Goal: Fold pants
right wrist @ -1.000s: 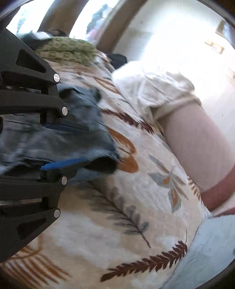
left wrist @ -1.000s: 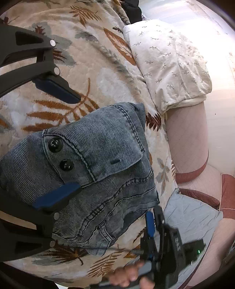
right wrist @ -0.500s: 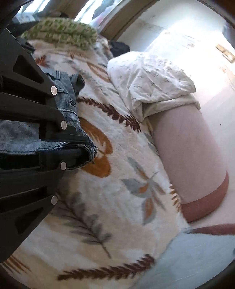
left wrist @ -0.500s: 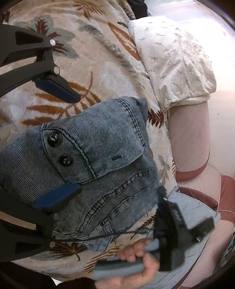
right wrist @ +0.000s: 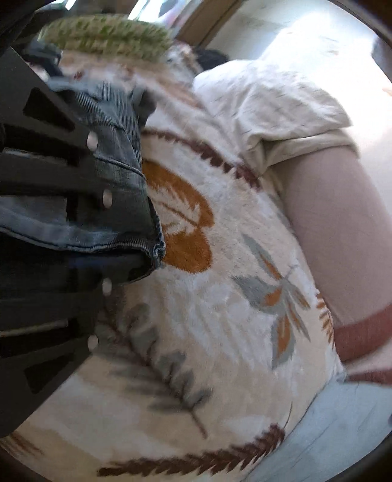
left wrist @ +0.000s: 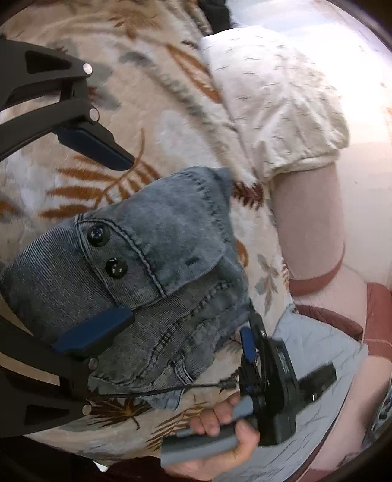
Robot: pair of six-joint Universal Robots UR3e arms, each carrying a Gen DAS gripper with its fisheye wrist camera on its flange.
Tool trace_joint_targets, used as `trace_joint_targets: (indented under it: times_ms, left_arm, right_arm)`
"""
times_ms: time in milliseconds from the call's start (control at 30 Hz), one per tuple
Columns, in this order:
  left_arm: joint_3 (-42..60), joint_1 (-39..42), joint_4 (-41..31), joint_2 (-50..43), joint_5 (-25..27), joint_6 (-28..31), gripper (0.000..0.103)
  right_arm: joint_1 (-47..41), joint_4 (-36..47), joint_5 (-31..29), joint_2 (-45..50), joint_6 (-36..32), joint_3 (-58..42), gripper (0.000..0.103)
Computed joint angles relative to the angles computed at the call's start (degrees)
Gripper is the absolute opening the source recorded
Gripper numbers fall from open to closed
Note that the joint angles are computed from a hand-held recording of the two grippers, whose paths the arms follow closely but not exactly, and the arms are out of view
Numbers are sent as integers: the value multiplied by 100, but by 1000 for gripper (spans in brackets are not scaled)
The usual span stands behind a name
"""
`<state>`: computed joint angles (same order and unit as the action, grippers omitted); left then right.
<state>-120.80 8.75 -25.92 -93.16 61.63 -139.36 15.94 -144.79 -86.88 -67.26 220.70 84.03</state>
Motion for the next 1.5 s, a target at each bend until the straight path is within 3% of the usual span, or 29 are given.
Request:
trace_joint_targets:
  times_ms: [133,267,333,433,533,633,667,833,967,1067,1100,1200,1267,1433,1500]
  left_arm:
    - [69,229,-216,198,-234,63,94]
    - [198,302,-106,33,-133,-237,94]
    - [237,233,42,-134,45,-359,94]
    - [185,43,235,-322,354,-341,94]
    - [-72,-129,653,-354,576,-153,94]
    - [-97,-179,738,-394,629,-152,94]
    - [-16,-138,551,-387,575,-165,94]
    - [125,115,95,-173,255,-30,95]
    - [144,381,44,34,-145,50,95]
    - [375,624,-205,-46,-397,-134,95]
    - [510,689,-352,-143,-444,-254,95]
    - [925,767,-807,-556,-467,-626,95]
    - [1152,776,-1087,-823,-468,-796,95]
    - [1684,836,-2411,-1194,-921,-573,95]
    - [1641,729,-2400,-1198,-867,-533,96]
  right_arm:
    - [131,-316,-135,-925,235,828,38]
    - [369,-650,-32,-1409,435,1375,39]
    - [459,-1091,471,-1386,534,1563,39]
    - [665,-1348,663,-1086,633,1466,39]
    - [783,-639,529,-649,642,1034,39]
    - [550,-678,838,-473,778,1384,17]
    - [486,-615,860,-556,826,1470,2]
    - [400,-818,1008,-831,1013,1760,0]
    - [617,-902,267,-1483,1027,1947,22]
    - [419,-1054,86,-1975,1147,2516,31]
    - [322,-1044,151,-2034,1173,2623,36]
    - [-121,-1209,923,-2003,1214,2980,36]
    - [-140,-1089,1071,-1803,1122,2831,37]
    - [-283,-1190,1617,-1530,862,2781,40]
    - [-262,-1060,1634,-1404,724,2664,54]
